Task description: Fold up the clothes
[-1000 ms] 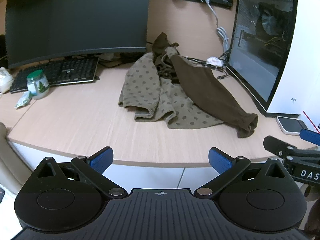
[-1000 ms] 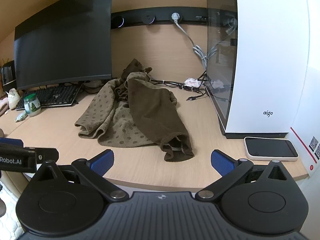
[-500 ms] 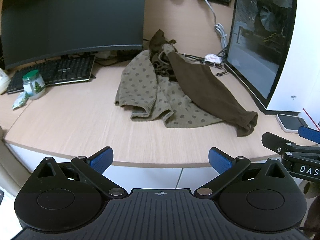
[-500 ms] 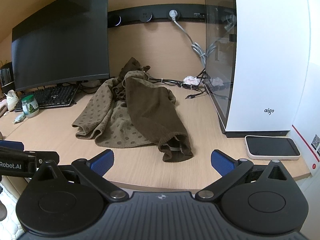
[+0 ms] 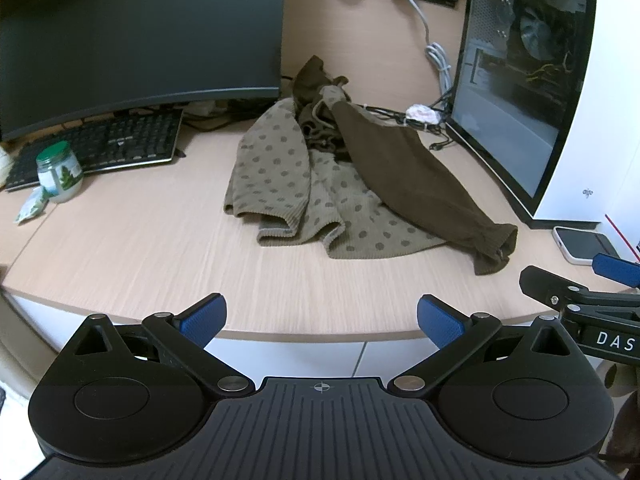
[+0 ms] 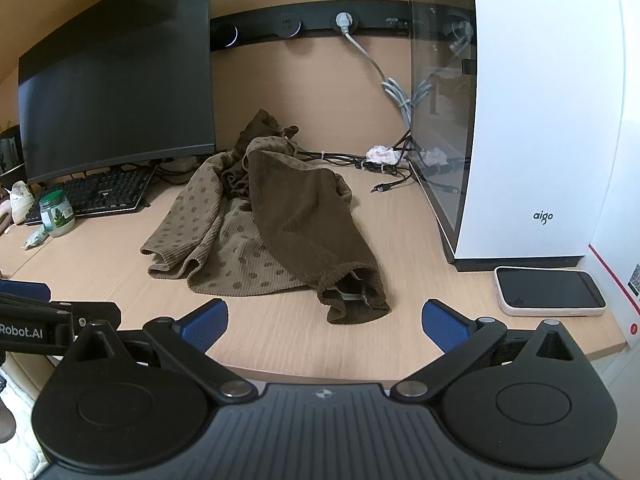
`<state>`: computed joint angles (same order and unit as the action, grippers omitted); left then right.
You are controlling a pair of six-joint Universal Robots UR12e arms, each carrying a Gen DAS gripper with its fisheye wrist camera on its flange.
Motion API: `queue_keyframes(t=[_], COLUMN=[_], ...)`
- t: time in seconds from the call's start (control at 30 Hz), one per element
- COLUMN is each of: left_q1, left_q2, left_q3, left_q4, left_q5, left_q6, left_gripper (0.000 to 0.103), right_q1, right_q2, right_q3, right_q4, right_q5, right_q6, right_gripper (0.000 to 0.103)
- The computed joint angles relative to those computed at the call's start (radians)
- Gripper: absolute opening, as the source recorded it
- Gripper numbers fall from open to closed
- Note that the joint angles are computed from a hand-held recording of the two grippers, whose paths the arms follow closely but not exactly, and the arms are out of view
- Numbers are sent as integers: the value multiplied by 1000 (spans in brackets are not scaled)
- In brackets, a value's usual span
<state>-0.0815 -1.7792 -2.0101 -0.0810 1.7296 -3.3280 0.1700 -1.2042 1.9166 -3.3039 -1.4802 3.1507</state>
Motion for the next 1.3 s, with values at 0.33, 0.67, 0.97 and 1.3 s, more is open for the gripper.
queue_keyframes(t=[0.33,0.67,0.97,1.3], left_q1=[15,34,82,234], left_q2=[-7,-11,-19,-93], left_q3=[7,8,12,119], left_q4=[-2,-6,-23,-160], left_q5=[-32,-61,-137,-434], left_q6=[19,40,74,202], left_gripper=[103,103,103,103], right_q1=[10,28,62,101], right_q2=[7,13,38,94], right_q3=[-13,-29,-77,-223], right_q4=[22,49,112,416], right_q5=[-29,-68,-110,-141], right_q6=[14,28,65,357], right_gripper=[103,103,103,103])
